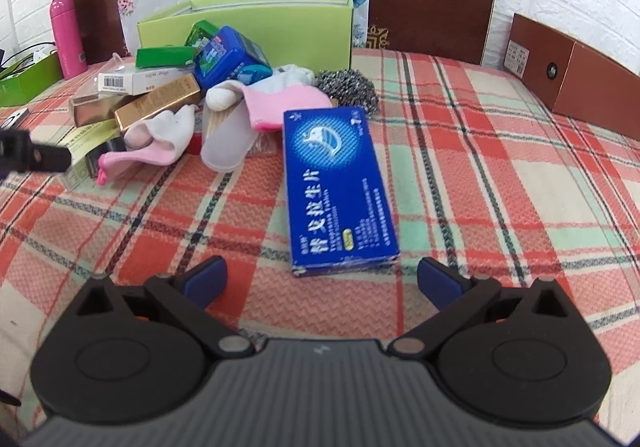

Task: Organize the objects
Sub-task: 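Grasp the blue medicine box with right tool while left tool grasps teal box, then lift both held boxes and carry them over the lime-green box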

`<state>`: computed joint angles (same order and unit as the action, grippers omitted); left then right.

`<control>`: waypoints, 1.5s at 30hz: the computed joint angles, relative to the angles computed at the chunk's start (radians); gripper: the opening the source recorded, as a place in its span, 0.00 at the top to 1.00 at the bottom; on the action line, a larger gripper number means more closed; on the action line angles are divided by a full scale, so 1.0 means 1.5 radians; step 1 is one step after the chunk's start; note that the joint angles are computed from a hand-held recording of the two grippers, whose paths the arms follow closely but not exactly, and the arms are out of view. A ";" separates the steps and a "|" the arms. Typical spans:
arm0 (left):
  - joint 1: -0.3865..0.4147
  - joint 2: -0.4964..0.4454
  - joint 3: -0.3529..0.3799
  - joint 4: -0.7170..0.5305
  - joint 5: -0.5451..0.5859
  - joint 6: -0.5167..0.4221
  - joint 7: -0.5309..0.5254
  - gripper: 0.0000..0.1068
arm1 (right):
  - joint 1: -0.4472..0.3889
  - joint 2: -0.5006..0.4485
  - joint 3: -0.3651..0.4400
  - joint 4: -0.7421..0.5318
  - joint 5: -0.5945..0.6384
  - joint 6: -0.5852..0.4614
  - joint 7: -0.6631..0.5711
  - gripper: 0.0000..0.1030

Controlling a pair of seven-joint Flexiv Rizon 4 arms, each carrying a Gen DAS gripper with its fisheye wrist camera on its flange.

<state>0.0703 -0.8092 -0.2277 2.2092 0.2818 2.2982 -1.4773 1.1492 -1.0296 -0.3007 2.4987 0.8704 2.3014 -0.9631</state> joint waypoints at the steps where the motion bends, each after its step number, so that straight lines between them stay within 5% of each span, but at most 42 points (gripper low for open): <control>1: 0.006 -0.003 -0.005 -0.012 0.008 0.002 0.002 0.04 | -0.003 -0.008 -0.001 -0.001 0.001 0.009 -0.001 0.00; 5: 0.045 -0.028 -0.045 -0.084 0.070 -0.025 0.017 0.05 | -0.030 -0.040 0.005 -0.014 0.010 0.065 -0.019 0.00; 10: 0.073 -0.059 -0.091 -0.168 0.129 -0.130 0.090 0.09 | -0.149 -0.029 0.063 -0.022 -0.057 0.154 -0.036 0.00; 13: 0.132 -0.085 -0.165 -0.179 0.153 -0.208 0.133 0.45 | -0.178 -0.013 0.071 -0.036 -0.067 0.139 -0.063 0.01; 15: 0.203 -0.114 -0.243 -0.163 0.162 -0.245 0.148 0.56 | -0.187 -0.005 0.074 -0.046 -0.061 0.125 -0.082 0.31; 17: 0.246 -0.125 -0.280 -0.132 0.161 -0.244 0.161 0.61 | -0.201 -0.001 0.088 -0.051 -0.064 0.133 -0.097 0.45; 21: 0.256 -0.079 -0.251 -0.042 0.153 -0.165 0.181 0.61 | -0.230 0.009 0.135 -0.039 -0.081 0.186 -0.119 0.46; 26: 0.278 -0.063 -0.236 0.033 0.123 -0.185 0.196 0.56 | -0.326 0.006 0.237 0.011 -0.204 0.318 -0.105 0.46; 29: 0.220 -0.061 -0.190 0.028 0.079 -0.152 0.193 0.51 | -0.307 0.000 0.237 0.002 -0.185 0.301 -0.124 0.45; 32: 0.209 -0.068 -0.197 0.006 0.066 -0.156 0.179 0.40 | -0.293 0.010 0.234 -0.007 -0.161 0.284 -0.137 0.39; 38: 0.205 -0.074 -0.207 -0.020 0.062 -0.163 0.162 0.53 | -0.275 0.019 0.228 -0.018 -0.135 0.251 -0.161 0.38; 43: 0.144 -0.070 -0.161 -0.041 0.040 -0.133 0.147 0.43 | -0.251 0.016 0.211 -0.030 -0.114 0.226 -0.190 0.38; 45: 0.128 -0.074 -0.146 -0.048 0.042 -0.116 0.144 0.56 | -0.241 0.017 0.203 -0.038 -0.104 0.215 -0.204 0.47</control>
